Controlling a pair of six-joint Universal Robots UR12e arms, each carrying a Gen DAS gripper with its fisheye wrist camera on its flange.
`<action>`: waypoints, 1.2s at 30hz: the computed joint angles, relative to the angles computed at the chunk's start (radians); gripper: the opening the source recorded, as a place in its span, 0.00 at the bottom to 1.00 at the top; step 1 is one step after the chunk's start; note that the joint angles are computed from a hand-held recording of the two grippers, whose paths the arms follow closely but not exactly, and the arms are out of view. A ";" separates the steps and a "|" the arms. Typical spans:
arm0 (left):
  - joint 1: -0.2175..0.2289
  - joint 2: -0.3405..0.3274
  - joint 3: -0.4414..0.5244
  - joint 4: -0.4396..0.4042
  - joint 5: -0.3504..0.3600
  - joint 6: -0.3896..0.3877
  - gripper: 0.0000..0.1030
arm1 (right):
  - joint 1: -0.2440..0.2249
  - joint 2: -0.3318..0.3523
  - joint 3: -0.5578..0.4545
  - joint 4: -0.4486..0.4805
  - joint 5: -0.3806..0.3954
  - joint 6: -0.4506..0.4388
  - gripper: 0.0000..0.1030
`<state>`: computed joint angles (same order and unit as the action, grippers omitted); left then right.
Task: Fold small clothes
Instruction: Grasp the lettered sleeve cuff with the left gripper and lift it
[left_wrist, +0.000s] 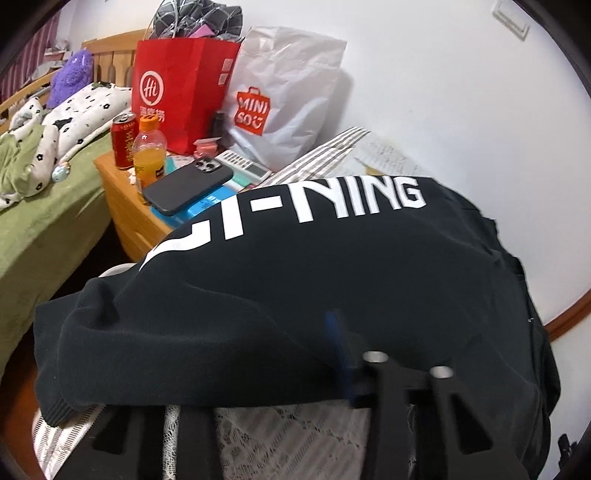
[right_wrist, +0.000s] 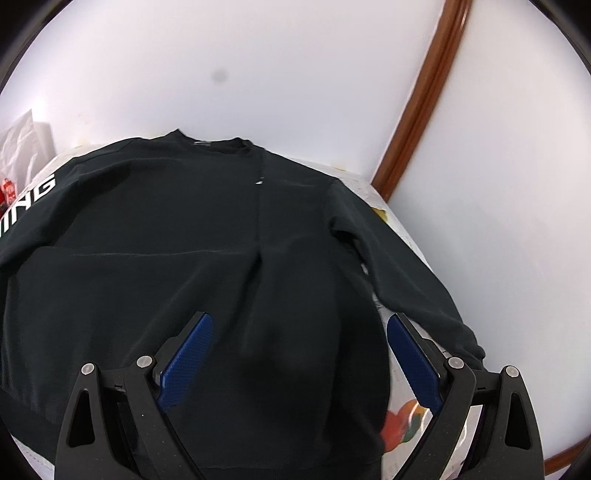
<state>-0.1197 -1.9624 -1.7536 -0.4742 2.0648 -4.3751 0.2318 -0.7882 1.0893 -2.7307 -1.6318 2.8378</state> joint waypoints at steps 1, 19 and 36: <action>0.004 0.001 0.003 0.001 -0.013 0.006 0.13 | -0.004 0.003 -0.004 -0.002 0.002 -0.003 0.92; -0.051 -0.213 0.508 0.005 0.137 0.597 0.06 | -0.095 0.063 -0.111 -0.037 0.116 -0.053 0.92; -0.068 -0.588 1.109 -0.363 -0.150 0.762 0.07 | -0.162 0.087 -0.093 0.034 0.090 -0.031 0.92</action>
